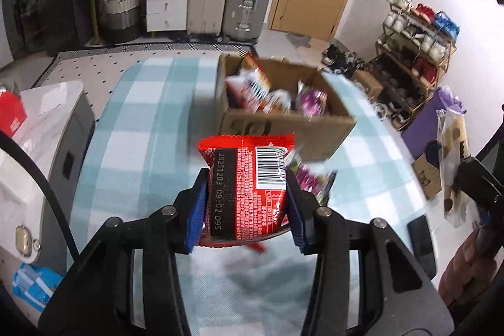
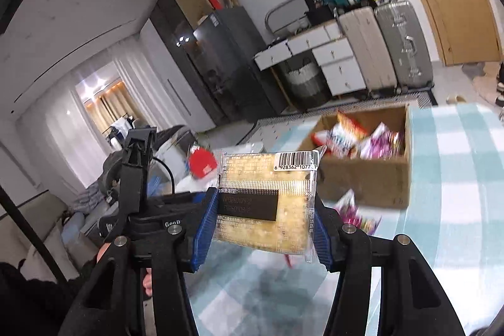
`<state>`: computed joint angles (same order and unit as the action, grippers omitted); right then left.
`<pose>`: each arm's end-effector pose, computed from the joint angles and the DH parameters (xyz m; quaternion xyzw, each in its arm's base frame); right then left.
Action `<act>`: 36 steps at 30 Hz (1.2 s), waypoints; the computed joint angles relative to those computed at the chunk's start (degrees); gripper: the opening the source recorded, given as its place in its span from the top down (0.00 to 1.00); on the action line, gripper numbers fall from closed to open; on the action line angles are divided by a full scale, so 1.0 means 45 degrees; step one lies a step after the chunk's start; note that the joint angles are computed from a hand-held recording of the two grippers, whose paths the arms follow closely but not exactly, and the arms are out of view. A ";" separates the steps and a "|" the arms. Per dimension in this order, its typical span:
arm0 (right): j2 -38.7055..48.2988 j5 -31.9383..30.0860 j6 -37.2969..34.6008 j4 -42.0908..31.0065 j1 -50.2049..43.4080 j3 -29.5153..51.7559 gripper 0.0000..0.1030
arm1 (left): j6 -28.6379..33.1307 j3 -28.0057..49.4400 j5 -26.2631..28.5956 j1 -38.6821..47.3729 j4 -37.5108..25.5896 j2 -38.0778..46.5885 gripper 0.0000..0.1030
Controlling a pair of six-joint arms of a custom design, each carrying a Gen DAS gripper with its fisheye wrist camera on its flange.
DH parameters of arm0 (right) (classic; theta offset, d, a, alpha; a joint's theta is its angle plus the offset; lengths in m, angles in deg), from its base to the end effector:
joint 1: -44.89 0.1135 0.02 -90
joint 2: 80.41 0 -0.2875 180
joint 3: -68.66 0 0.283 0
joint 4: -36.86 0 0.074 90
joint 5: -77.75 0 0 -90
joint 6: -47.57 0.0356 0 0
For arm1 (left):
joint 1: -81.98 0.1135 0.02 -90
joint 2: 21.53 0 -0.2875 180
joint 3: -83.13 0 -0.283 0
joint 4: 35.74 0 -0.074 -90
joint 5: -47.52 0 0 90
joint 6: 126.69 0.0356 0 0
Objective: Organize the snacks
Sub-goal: 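Carry the cracker box and Oreo pack over the cardboard box opening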
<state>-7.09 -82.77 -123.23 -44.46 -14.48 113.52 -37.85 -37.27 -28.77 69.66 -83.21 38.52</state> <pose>0.1090 -0.1182 0.1732 -0.0521 0.8088 0.3256 0.4869 0.2251 -0.0578 0.2798 0.1328 0.9181 -0.1525 0.3409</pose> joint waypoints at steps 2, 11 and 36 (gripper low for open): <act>-0.0180 -0.0346 0.0566 -0.0166 0.0271 0.0509 0.47 | -0.0116 0.0736 -0.0274 -0.0376 -0.0041 0.0531 0.59; -0.2005 -0.0652 0.8879 0.5296 0.2251 0.1884 0.47 | -0.0725 0.4292 -0.0511 -0.1145 -0.0445 0.3332 0.59; 0.4840 0.4529 1.5198 1.1318 0.6451 0.7720 0.47 | -0.1529 0.9319 -0.0959 -0.1956 -0.0320 0.9673 0.59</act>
